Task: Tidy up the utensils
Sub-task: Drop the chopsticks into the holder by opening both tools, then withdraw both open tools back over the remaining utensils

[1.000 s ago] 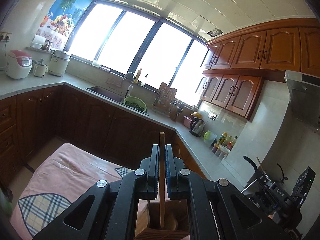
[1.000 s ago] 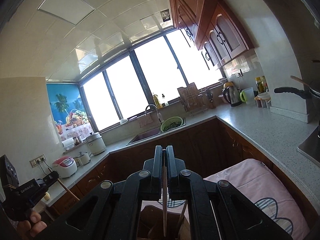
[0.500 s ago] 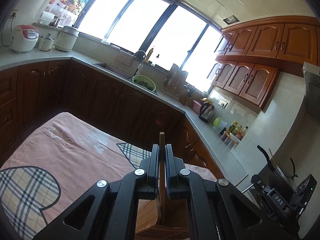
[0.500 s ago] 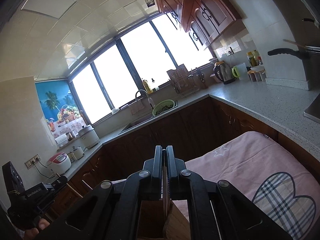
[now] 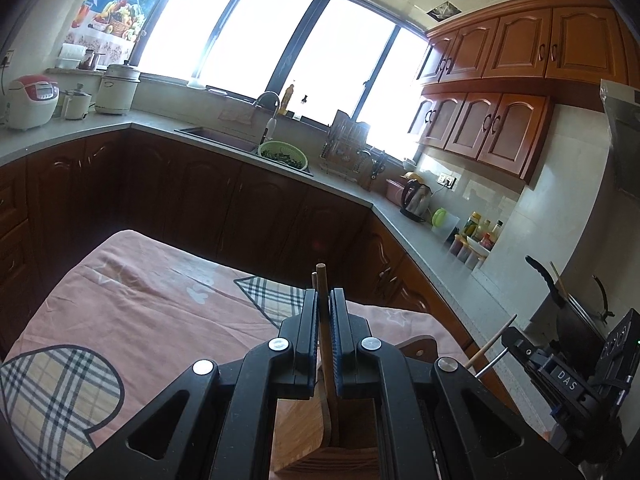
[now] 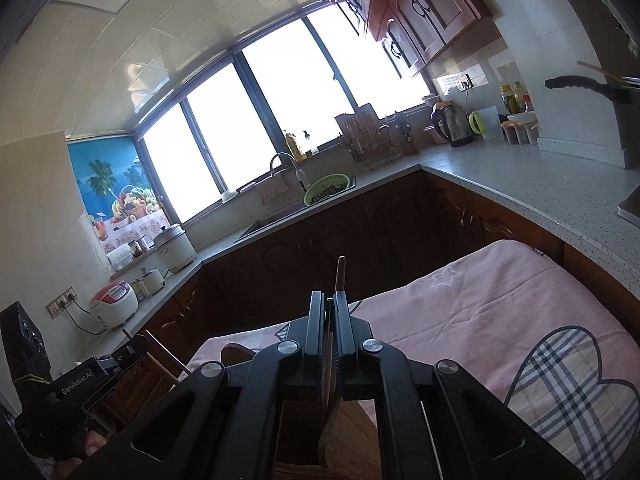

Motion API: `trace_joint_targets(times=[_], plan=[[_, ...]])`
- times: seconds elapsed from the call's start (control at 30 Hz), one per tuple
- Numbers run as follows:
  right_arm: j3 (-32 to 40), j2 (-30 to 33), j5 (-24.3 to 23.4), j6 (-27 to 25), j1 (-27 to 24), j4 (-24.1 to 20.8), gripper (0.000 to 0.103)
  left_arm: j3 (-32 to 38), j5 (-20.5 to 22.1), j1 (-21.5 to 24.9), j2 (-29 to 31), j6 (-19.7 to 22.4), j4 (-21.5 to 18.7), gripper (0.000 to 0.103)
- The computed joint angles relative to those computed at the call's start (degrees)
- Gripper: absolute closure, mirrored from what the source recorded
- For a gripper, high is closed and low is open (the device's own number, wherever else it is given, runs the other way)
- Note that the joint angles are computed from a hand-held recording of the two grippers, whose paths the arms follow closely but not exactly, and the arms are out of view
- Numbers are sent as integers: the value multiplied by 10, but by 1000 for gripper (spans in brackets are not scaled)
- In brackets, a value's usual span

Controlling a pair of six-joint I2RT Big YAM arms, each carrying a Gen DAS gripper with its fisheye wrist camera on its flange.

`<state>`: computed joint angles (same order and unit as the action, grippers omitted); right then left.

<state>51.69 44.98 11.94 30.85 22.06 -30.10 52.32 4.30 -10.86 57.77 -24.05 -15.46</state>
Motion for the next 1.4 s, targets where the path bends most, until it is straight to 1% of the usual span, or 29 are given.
trace_joint_targets(times=[0.13,0.17,0.23,0.3,0.33,0.37,0.4,0.43,0.47,0.5,0.53,0.57,0.6,0.63,0.67,0.73,0.8,0.9,1.0,1.1,1.13,1.2,1.27,1.4], plan=[[4,5,-7,4,-4,-8,99,8,6,4,3,8,-13,99],[7,7,-13,3,-6,-11,93,13,11,6,6,8,-21,99],[9,7,-13,2,-5,-15,94,15,21,9,7,5,-27,98],[12,5,-18,3,-6,-18,90,18,23,10,6,6,-33,93],[11,2,-22,5,-7,-17,83,17,27,12,3,4,-33,90],[11,-1,-19,7,-6,-17,73,14,26,13,-2,3,-32,82],[10,-4,-16,8,-5,-17,67,11,21,13,-7,3,-32,78],[9,-8,-15,9,-4,-16,62,10,21,14,-12,3,-32,76],[9,-11,-15,11,-3,-16,58,8,24,14,-15,2,-32,71],[9,-14,-17,14,-4,-17,56,7,25,15,-19,2,-35,62],[8,-17,-21,17,-6,-15,46,6,24,16,-24,1,-40,55],[7,-21,-24,20,-8,-12,30,3,24,18,-31,-1,-42,40],[5,-26,-23,22,-8,-9,22,-2,21,18,-39,-5,-42,28],[3,-33,-19,22,-7,-8,13,-8,16,18,-49,-8,-42,24],[2,-39,-15,22,-5,-10,10,-11,13,20,-59,-11,-47,18],[2,-51,-10,24,-1,-18,10,-22,15,23,-79,-12,-56,18],[3,-62,-11,29,2,-29,10,-28,15,25,-98,-11,-77,15],[3,-80,-10,34,11,-51,10,-33,11,26,-130,-7,-118,15],[0,-103,5,35,34,-76,10,-35,0,22,-161,-3,-166,15],[-3,-126,20,41,58,-111,10,-42,0,18,-201,5,-208,15],[-4,-133,25,45,66,-123,10,-43,-6,13,-214,7,-222,15],[-6,-150,47,55,90,-146,10,-44,-12,7,-239,13,-254,15],[-6,-167,87,68,123,-170,10,-44,-11,6,-264,13,-279,15],[-2,-195,140,96,184,-215,10,-42,-7,7,-312,5,-340,15]])
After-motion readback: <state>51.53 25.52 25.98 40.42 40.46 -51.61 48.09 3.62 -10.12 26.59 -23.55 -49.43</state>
